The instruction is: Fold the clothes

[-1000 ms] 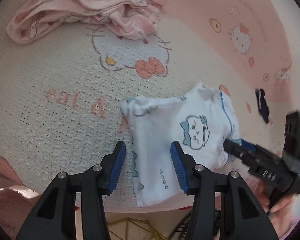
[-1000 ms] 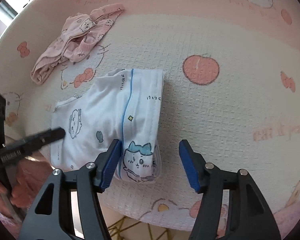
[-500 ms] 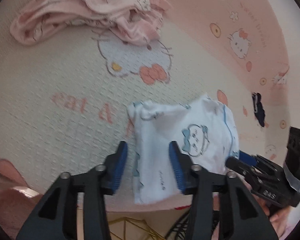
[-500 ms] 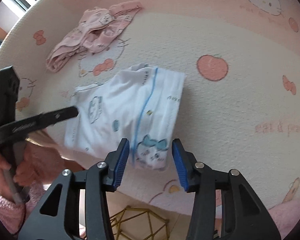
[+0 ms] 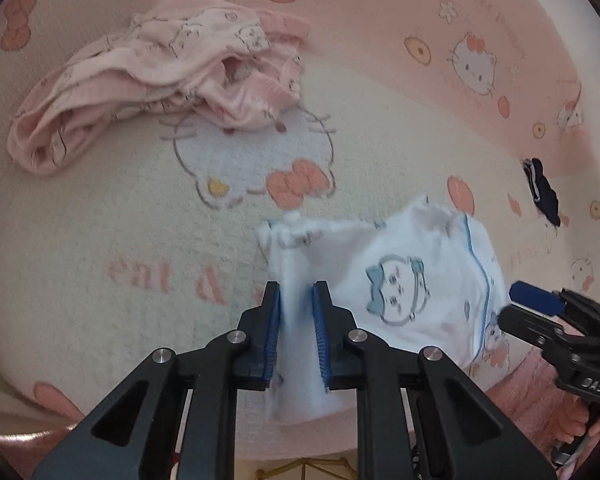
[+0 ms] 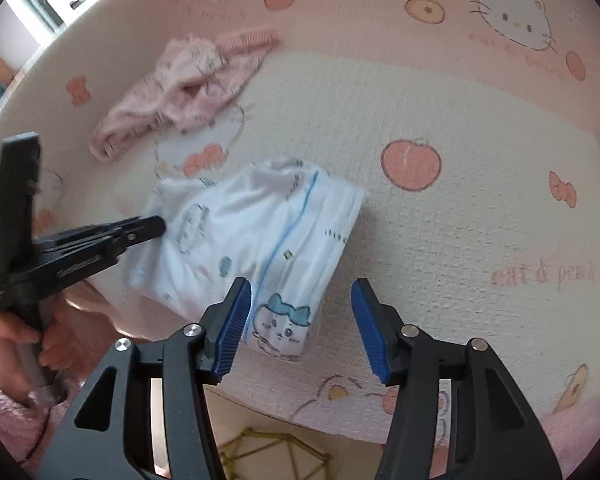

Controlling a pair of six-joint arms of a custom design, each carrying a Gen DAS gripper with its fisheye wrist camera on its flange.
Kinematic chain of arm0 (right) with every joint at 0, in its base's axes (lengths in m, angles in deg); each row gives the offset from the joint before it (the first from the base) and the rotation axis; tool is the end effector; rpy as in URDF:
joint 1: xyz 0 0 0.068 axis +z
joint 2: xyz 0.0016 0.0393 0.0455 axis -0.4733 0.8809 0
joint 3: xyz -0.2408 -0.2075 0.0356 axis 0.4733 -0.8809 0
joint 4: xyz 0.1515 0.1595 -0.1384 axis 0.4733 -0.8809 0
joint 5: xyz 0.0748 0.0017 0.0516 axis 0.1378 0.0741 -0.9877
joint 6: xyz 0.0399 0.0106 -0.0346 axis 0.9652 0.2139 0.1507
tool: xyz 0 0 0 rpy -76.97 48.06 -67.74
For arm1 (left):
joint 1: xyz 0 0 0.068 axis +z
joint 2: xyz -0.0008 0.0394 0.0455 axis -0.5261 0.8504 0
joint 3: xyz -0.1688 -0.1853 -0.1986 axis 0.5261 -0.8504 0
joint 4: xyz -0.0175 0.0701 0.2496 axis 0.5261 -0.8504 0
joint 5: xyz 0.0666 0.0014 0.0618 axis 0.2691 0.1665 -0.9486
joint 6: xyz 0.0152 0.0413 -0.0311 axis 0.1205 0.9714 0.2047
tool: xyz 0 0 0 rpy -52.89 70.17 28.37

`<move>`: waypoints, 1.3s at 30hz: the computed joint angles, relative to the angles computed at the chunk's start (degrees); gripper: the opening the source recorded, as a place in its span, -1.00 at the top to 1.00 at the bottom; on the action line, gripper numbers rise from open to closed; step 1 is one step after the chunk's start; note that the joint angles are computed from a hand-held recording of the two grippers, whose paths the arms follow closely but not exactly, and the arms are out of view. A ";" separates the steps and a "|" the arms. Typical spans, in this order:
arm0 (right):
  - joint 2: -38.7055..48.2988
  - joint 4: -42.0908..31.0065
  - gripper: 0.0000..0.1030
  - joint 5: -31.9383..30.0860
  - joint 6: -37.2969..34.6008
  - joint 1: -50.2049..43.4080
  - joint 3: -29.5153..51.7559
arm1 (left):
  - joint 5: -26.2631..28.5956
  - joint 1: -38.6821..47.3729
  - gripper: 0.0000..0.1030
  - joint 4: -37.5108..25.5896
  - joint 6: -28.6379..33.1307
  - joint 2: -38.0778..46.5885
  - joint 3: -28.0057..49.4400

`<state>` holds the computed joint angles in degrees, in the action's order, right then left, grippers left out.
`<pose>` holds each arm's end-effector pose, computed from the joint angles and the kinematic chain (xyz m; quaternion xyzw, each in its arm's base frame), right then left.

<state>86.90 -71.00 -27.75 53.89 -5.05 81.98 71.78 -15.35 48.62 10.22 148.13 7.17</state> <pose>0.2524 0.1163 0.1695 -0.1309 0.9657 0.1568 0.1606 0.2817 0.0690 0.0990 -0.0405 0.9713 -0.1556 0.1751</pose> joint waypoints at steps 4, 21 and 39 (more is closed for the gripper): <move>3.32 1.50 -0.19 -7.04 1.80 -3.30 0.21 | 1.63 1.85 0.17 -2.89 -1.24 2.32 2.12; 1.96 3.47 0.30 -13.65 1.17 -8.75 -2.84 | 3.03 -8.11 0.69 -2.46 -7.15 -11.23 -3.01; 25.88 -27.56 0.31 -22.52 -33.61 -64.39 47.88 | -5.47 -54.40 0.69 -25.83 -29.52 34.62 80.91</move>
